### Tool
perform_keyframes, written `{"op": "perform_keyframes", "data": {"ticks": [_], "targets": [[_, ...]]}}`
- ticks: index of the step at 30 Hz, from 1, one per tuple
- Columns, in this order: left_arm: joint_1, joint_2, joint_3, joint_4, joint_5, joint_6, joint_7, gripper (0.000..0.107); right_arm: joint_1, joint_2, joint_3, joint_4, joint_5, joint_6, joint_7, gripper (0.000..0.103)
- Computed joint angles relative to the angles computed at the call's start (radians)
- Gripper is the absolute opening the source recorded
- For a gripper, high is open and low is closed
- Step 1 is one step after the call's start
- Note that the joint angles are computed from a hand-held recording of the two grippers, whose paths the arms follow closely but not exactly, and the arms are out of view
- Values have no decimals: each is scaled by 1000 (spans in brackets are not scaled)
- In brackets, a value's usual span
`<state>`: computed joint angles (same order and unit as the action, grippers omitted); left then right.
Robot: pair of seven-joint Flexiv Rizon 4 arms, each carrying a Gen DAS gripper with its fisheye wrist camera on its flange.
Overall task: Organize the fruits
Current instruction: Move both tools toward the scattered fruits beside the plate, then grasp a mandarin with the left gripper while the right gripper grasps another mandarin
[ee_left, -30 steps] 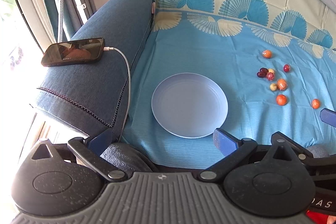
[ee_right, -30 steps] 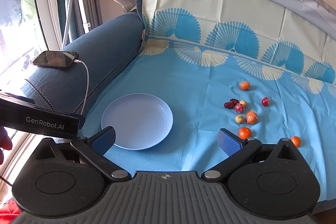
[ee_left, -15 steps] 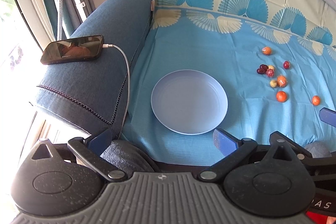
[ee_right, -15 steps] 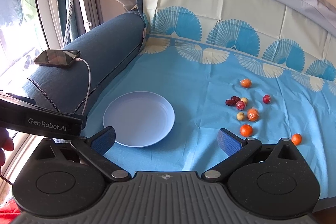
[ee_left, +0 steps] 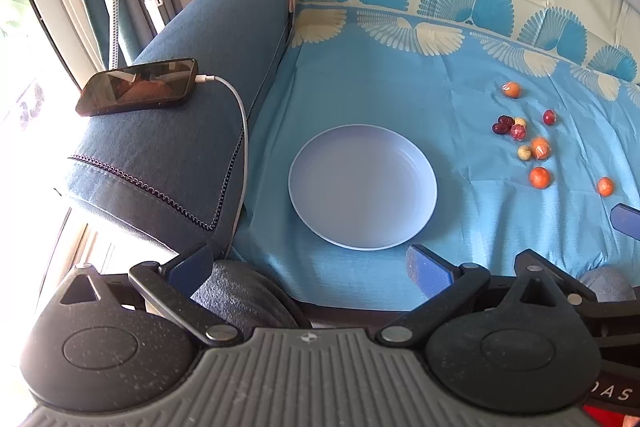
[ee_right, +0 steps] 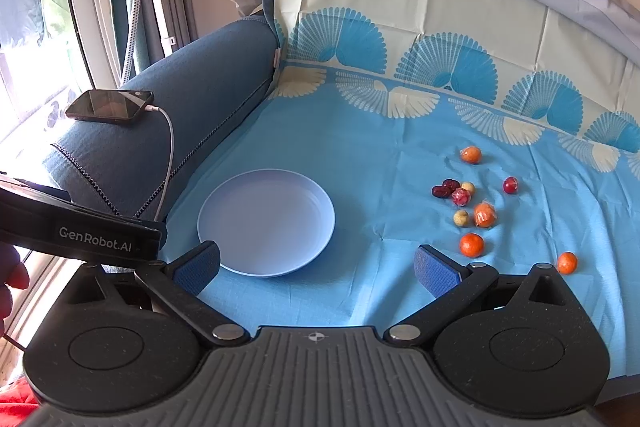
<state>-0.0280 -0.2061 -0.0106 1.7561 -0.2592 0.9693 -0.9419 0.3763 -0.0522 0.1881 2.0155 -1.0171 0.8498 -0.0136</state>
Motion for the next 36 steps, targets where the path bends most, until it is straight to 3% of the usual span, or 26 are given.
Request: {"op": "perform_keyframes", "data": {"ticks": [20, 28, 36], "targets": [[-30, -18, 5, -32, 107, -40, -49, 103, -41, 31, -7, 63, -22, 22, 115, 103], [-70, -42, -9, -65, 173, -75, -73, 103, -100, 79, -12, 139, -41, 40, 232, 103], [-121, -105, -75, -99, 101, -114, -4, 103, -206, 179, -18, 277, -85, -14, 352, 103]]}}
